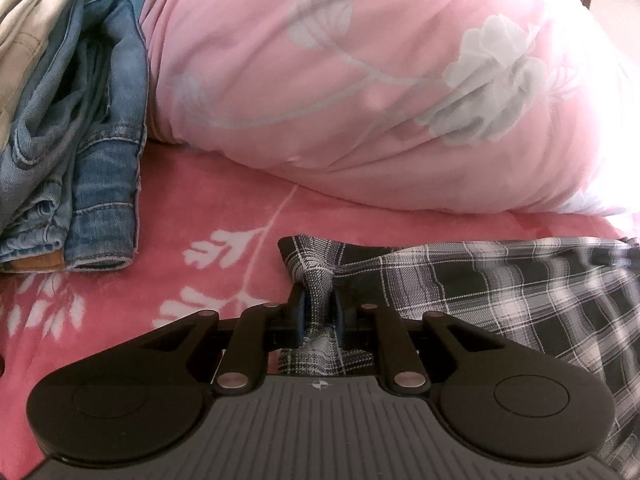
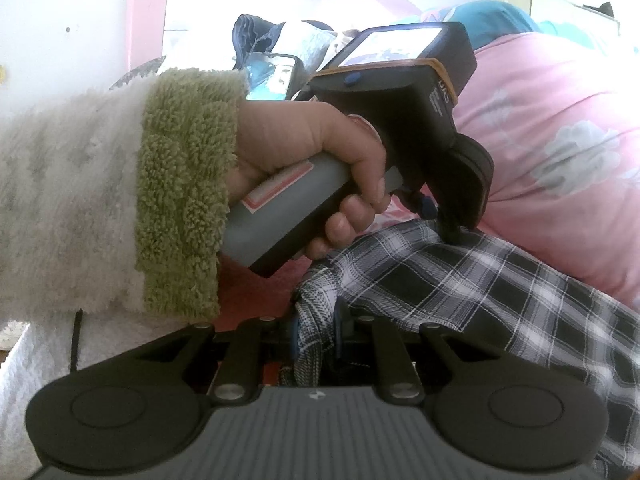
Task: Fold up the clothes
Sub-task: 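Hold the gathered shirt edge closed in both grippers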
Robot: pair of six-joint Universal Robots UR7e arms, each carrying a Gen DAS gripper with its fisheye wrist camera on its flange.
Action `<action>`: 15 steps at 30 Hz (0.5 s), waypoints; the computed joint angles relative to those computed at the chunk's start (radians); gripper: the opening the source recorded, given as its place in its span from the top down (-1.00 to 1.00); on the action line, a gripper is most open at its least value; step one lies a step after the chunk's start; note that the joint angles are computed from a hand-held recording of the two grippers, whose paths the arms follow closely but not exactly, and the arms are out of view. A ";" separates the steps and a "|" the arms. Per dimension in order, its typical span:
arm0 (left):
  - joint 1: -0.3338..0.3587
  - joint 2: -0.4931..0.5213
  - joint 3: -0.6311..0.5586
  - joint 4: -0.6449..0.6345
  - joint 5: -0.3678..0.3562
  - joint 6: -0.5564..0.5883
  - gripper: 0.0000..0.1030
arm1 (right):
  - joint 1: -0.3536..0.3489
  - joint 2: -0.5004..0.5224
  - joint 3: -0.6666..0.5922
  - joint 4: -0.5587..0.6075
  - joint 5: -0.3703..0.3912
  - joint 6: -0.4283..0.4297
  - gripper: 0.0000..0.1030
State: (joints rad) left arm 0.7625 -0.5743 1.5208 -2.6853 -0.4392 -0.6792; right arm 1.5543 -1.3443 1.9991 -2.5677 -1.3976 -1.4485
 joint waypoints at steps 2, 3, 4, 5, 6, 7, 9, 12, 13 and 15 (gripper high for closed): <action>0.000 0.000 0.000 0.001 0.001 0.002 0.77 | 0.001 -0.002 0.002 -0.004 -0.001 0.002 0.69; -0.001 0.000 0.000 0.001 0.002 0.003 0.77 | 0.000 -0.002 0.003 -0.005 0.000 0.003 0.69; 0.000 0.002 -0.001 -0.002 0.002 0.006 0.77 | 0.001 -0.003 0.004 -0.006 -0.001 0.005 0.69; 0.000 0.003 -0.002 -0.004 0.003 0.008 0.77 | 0.001 -0.003 0.004 -0.007 -0.001 0.006 0.69; 0.000 0.004 -0.001 -0.008 0.003 0.012 0.77 | 0.001 -0.003 0.005 -0.008 -0.002 0.006 0.69; 0.000 0.004 0.000 -0.013 0.004 0.016 0.77 | 0.002 -0.003 0.006 -0.010 -0.003 0.005 0.69; 0.000 0.005 0.003 -0.025 0.004 0.026 0.78 | 0.003 -0.002 0.005 -0.009 -0.004 0.004 0.69; 0.001 0.004 0.004 -0.029 0.003 0.028 0.78 | 0.005 -0.001 0.004 -0.009 -0.006 0.005 0.69; 0.001 0.004 0.004 -0.030 0.002 0.028 0.78 | 0.006 -0.001 0.004 -0.008 -0.007 0.006 0.69; 0.001 0.003 0.004 -0.031 0.002 0.028 0.79 | 0.007 -0.002 0.004 -0.008 -0.009 0.007 0.69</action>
State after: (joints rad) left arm 0.7633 -0.5711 1.5250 -2.7159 -0.4371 -0.6512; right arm 1.5608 -1.3459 2.0034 -2.5760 -1.4063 -1.4416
